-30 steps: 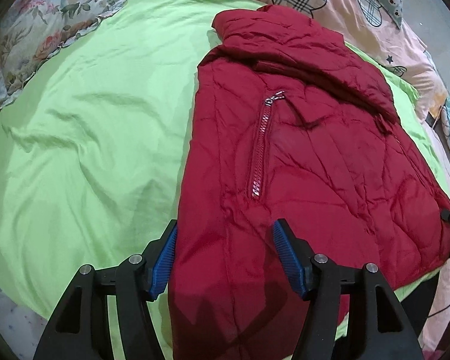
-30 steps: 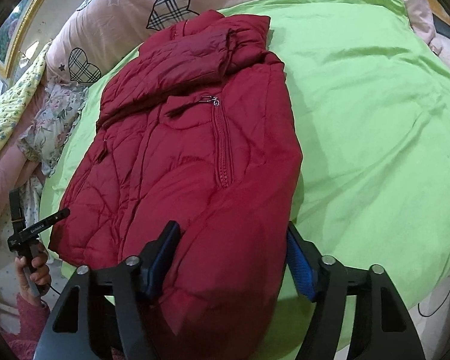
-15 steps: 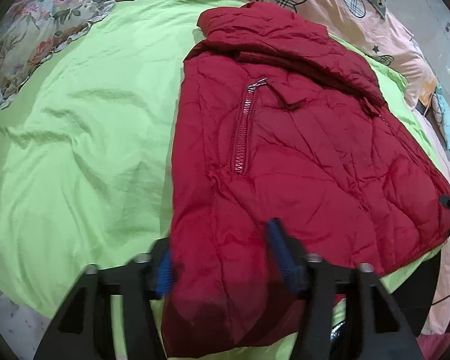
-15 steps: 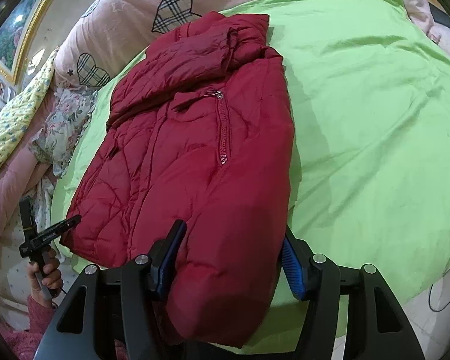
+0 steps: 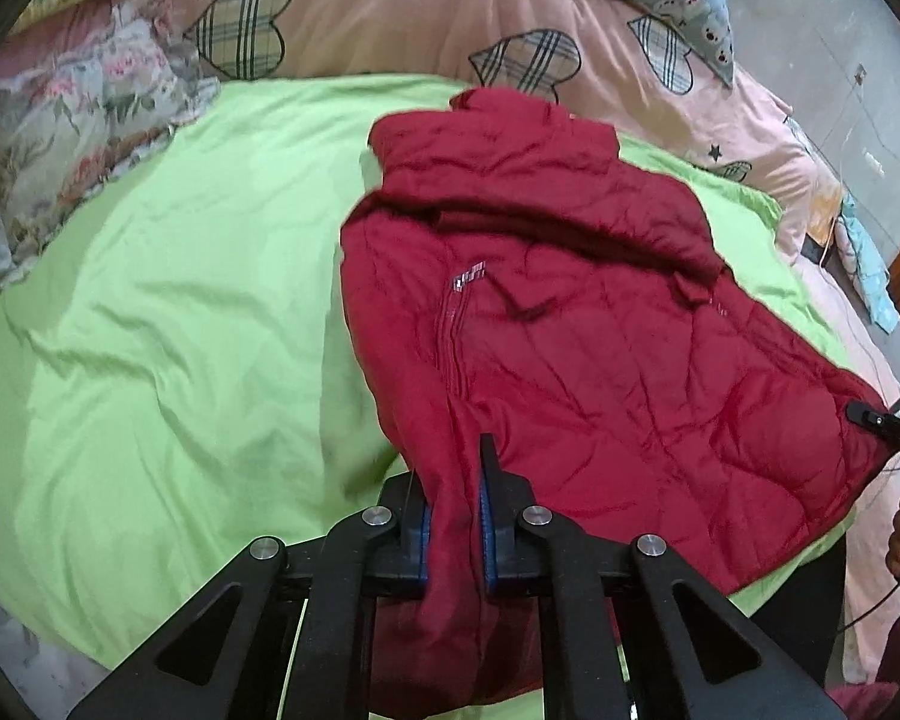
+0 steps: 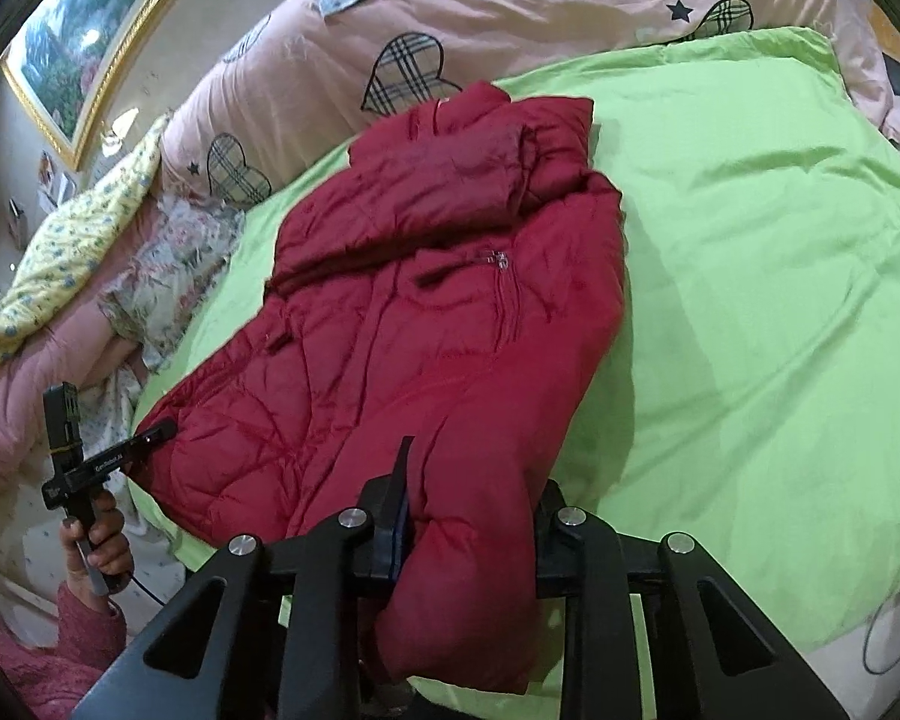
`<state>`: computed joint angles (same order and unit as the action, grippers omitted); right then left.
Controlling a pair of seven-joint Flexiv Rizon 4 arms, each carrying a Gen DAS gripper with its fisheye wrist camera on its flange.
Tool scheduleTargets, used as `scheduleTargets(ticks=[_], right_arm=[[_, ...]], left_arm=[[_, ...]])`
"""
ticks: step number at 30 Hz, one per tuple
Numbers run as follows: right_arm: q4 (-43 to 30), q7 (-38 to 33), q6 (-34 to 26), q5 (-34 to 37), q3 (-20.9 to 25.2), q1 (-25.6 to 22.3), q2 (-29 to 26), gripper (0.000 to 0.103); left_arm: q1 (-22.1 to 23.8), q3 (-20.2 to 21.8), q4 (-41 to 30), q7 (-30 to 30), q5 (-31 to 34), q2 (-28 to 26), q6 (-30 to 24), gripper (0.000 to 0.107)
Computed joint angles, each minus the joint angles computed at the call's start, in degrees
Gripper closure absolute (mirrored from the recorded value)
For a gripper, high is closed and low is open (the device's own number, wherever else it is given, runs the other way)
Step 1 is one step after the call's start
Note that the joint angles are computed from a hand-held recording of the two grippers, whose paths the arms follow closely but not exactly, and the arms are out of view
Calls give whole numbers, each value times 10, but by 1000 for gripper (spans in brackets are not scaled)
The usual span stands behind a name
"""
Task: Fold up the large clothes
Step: 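Grasp the jacket hem with the left gripper while the right gripper grasps it too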
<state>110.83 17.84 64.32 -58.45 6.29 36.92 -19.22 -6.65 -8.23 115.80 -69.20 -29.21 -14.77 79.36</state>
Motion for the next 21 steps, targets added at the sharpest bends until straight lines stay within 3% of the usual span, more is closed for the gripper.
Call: scheduleTargets(ticks=[12,21], right_arm=[[-21,69,14,-112,-27,-20,6,79],[-68,81,8,-163,-34,-45,-12,79]], left_arm=[[21,-43,-13,43,-49,-3,75,98],[-24,20,-95,-51,50,-50,79,98]])
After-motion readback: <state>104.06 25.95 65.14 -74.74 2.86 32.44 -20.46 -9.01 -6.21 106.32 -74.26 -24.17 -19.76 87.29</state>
